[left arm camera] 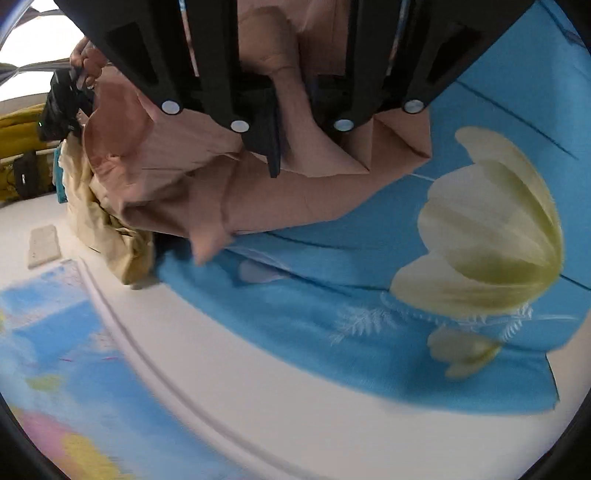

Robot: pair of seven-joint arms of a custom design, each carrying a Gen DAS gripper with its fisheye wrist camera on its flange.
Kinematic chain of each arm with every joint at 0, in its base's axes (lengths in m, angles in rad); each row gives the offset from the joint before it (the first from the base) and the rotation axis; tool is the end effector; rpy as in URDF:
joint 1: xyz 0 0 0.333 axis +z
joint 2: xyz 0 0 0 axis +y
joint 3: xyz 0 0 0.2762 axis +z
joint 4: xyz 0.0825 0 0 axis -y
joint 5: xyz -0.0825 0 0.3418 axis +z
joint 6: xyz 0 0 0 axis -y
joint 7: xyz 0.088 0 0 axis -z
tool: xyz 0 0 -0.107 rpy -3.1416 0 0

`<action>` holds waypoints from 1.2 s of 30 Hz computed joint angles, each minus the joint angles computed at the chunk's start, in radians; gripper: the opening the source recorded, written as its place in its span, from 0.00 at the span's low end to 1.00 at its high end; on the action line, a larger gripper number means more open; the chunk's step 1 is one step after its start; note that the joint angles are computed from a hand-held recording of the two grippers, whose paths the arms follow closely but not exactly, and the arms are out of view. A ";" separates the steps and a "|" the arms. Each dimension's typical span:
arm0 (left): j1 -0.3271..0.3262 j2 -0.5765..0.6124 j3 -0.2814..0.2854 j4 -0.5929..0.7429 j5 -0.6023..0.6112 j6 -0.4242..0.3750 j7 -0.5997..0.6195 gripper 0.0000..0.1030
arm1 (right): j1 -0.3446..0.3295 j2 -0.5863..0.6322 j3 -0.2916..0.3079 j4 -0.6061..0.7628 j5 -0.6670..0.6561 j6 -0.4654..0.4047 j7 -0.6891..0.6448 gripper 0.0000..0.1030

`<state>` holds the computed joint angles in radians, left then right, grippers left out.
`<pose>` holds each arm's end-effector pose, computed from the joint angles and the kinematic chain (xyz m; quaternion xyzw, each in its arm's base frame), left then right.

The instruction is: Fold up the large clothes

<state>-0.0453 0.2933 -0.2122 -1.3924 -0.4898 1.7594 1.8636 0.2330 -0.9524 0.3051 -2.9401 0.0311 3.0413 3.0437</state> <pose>0.5776 -0.1772 0.5324 0.5056 -0.8188 0.2205 0.1589 0.2664 0.1628 0.5091 -0.2653 0.8241 -0.0200 0.5001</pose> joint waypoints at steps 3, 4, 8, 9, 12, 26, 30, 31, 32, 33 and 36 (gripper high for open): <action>0.031 -0.031 0.002 -0.041 -0.043 -0.011 0.083 0.24 | -0.015 -0.077 0.042 0.033 -0.055 -0.108 -0.043 0.82; 0.045 -0.062 0.004 -0.078 -0.071 -0.004 0.128 0.26 | -0.017 -0.100 0.058 0.056 -0.079 -0.164 -0.059 0.83; 0.085 -0.275 0.049 -0.324 -0.261 0.117 0.426 0.89 | -0.037 -0.067 0.168 0.244 -0.249 -0.474 -0.194 0.90; 0.083 -0.301 0.067 -0.351 -0.302 0.114 0.474 0.89 | -0.040 -0.021 0.189 0.288 -0.288 -0.517 -0.223 0.92; 0.072 -0.388 0.109 -0.454 -0.387 0.155 0.588 0.89 | -0.047 0.118 0.227 0.393 -0.377 -0.607 -0.285 0.92; -0.113 -0.489 0.086 -0.729 -0.087 0.552 0.741 0.70 | 0.035 0.355 0.114 0.535 -0.581 -0.727 -0.342 0.06; -0.128 -0.405 0.064 -0.641 -0.059 0.615 0.619 0.22 | 0.011 0.154 0.029 0.391 -0.550 -0.588 -0.192 0.04; -0.128 -0.378 0.061 -0.606 -0.055 0.619 0.579 0.19 | -0.006 0.100 0.013 0.342 -0.530 -0.549 -0.142 0.04; -0.125 -0.339 0.056 -0.560 -0.047 0.634 0.510 0.16 | -0.018 0.079 0.009 0.319 -0.511 -0.530 -0.125 0.04; -0.122 -0.313 0.051 -0.528 -0.034 0.643 0.463 0.16 | -0.029 0.068 0.002 0.296 -0.481 -0.528 -0.105 0.04; -0.122 -0.206 0.034 -0.416 0.163 0.630 0.235 0.25 | -0.027 0.089 -0.021 0.260 -0.394 -0.524 -0.095 0.08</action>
<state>-0.1672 0.0874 -0.1785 -1.8083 -0.3269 2.3893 2.0983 0.2059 -0.8633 0.2836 -2.6803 -0.3634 2.5174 2.9483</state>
